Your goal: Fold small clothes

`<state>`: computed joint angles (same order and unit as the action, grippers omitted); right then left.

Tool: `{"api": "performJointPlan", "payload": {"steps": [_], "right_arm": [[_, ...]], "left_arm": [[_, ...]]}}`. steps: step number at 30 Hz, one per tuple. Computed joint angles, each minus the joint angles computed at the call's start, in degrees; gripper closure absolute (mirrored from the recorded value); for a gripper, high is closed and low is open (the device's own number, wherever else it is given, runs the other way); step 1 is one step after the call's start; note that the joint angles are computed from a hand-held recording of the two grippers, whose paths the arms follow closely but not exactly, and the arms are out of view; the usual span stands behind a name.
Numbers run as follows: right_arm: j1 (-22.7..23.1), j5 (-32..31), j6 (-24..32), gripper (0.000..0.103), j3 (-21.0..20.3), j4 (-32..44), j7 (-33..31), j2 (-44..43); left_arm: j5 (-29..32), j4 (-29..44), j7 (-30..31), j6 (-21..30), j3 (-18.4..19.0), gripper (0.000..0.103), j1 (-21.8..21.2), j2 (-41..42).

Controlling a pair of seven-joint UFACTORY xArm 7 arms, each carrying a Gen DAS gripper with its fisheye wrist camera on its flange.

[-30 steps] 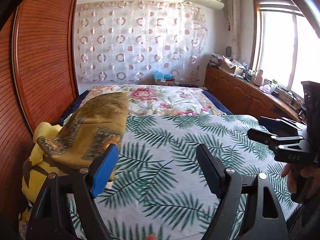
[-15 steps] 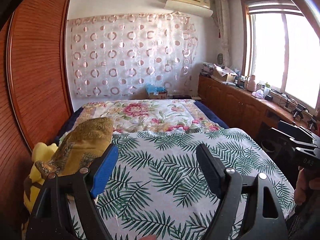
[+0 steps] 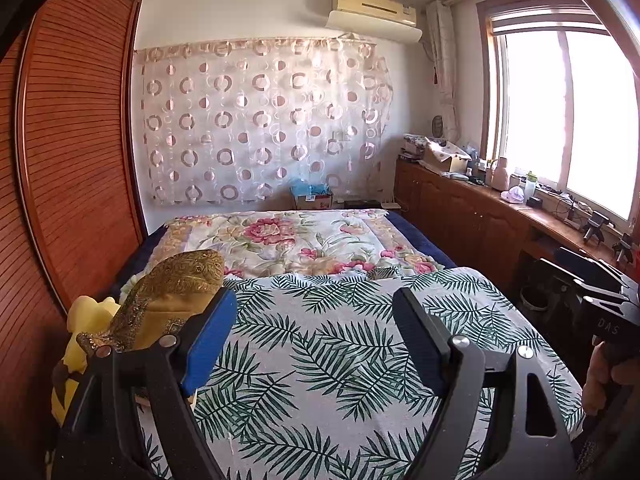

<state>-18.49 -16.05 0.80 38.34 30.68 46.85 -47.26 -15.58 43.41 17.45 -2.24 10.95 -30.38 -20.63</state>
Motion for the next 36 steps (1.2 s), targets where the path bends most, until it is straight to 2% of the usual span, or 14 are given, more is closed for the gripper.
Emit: {"api": "performJointPlan", "payload": {"steps": [3,36], "right_arm": [[-1.1,-0.2,-0.9,0.025,0.2,0.1,-0.2,0.9],[-0.9,0.8,-1.7,0.025,-2.0,-0.2,-3.8,1.9]], "left_arm": [[-0.2,0.0,0.3,0.0,0.6,0.022,-0.6,0.0],[0.2,-0.6,0.1,-0.3,1.0,0.022,-0.7,-0.7]]}}
